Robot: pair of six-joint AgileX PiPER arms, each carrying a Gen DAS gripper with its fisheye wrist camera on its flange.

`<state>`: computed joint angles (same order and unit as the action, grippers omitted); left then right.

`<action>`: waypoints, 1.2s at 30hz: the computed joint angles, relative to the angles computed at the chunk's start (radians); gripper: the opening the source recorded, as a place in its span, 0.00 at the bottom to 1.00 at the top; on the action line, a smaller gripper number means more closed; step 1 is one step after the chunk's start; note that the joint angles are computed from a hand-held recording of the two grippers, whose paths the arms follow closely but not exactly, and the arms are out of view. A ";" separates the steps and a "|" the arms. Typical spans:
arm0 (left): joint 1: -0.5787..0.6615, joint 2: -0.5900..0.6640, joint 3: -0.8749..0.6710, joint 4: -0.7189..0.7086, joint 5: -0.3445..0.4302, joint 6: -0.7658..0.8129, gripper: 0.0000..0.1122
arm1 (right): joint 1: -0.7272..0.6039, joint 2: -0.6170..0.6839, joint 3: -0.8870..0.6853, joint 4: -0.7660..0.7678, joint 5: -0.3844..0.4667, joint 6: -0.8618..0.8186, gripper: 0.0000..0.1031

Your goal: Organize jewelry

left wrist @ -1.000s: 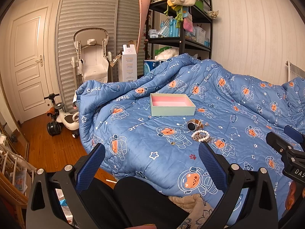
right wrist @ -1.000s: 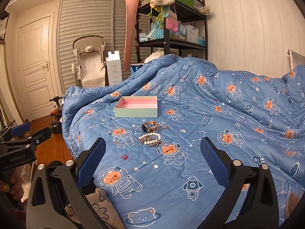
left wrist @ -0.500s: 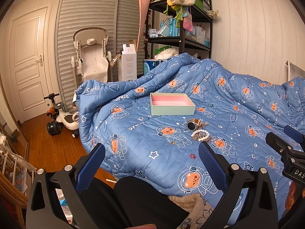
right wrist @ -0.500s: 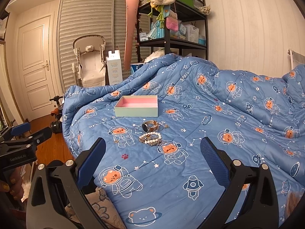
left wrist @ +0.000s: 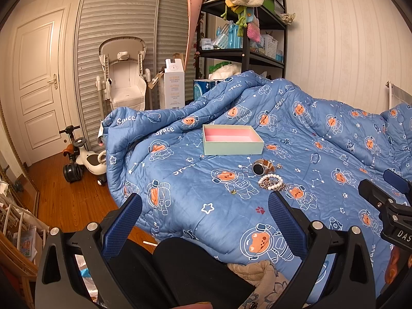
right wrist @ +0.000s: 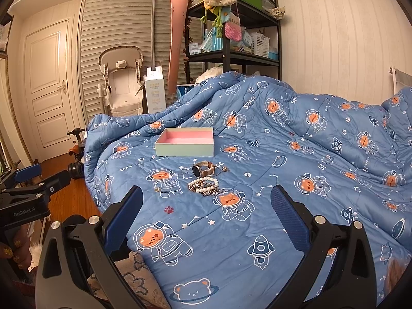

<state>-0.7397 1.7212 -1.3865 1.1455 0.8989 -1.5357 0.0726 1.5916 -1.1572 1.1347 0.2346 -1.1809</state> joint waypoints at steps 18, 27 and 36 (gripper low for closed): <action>0.163 0.015 0.037 -0.301 -0.301 0.243 0.86 | -0.046 0.235 -0.225 -0.346 0.233 0.286 0.95; 0.312 0.175 -0.093 -0.654 -0.369 0.677 0.85 | -0.095 0.470 -0.496 -0.492 0.452 0.516 0.95; 0.361 0.379 -0.354 -0.830 -0.332 0.958 0.78 | -0.084 0.741 -0.967 -0.607 0.675 0.669 0.95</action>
